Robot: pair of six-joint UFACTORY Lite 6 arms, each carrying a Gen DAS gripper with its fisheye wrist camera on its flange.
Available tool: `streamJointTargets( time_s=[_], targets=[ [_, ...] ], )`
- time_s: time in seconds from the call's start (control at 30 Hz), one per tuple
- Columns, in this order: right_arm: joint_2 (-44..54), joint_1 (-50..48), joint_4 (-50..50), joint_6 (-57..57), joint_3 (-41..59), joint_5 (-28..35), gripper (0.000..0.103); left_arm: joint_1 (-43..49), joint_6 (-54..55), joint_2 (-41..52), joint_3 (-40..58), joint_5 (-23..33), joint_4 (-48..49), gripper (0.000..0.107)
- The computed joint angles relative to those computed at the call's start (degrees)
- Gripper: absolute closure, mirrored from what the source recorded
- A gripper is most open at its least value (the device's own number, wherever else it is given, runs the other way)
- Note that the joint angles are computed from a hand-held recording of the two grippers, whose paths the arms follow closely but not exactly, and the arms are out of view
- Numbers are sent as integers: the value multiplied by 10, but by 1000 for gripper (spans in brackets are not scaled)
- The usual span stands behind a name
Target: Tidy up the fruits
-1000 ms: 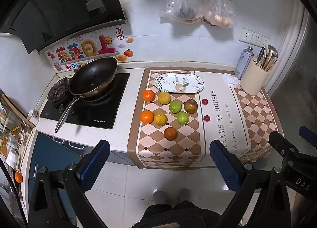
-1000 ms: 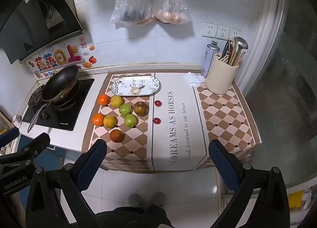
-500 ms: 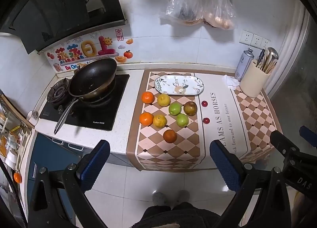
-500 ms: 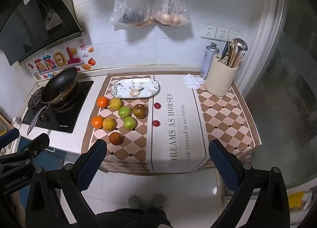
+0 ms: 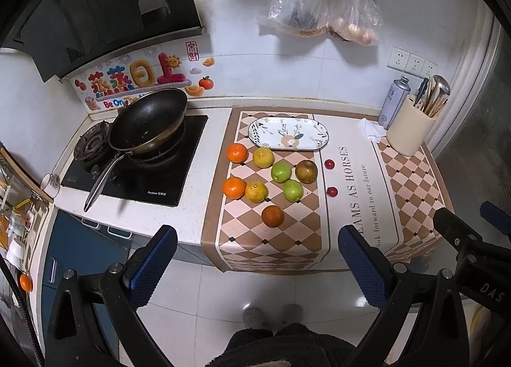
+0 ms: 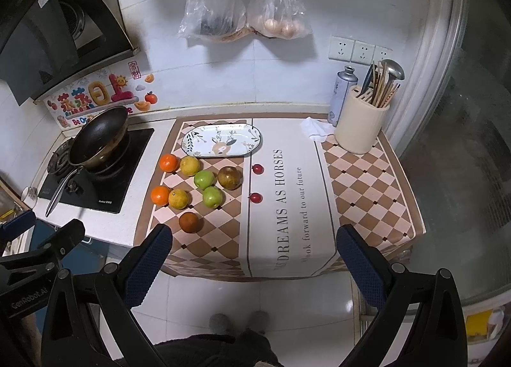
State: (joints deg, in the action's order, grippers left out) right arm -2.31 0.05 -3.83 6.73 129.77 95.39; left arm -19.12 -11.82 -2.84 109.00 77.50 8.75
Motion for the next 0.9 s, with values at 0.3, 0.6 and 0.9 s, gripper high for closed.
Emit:
streamJointTargets(
  time_s=[0.3, 0.6, 0.9],
  targets=[
    [21, -10, 7, -9, 35, 15, 0, 3, -2, -3, -7, -6, -3, 4],
    [34, -10, 9, -9, 61, 29, 0, 1, -5, 3, 0, -3, -2, 4],
    [51, -11, 9, -9, 89, 40, 0, 3, -3, 0, -4, -5, -4, 4]
  ],
)
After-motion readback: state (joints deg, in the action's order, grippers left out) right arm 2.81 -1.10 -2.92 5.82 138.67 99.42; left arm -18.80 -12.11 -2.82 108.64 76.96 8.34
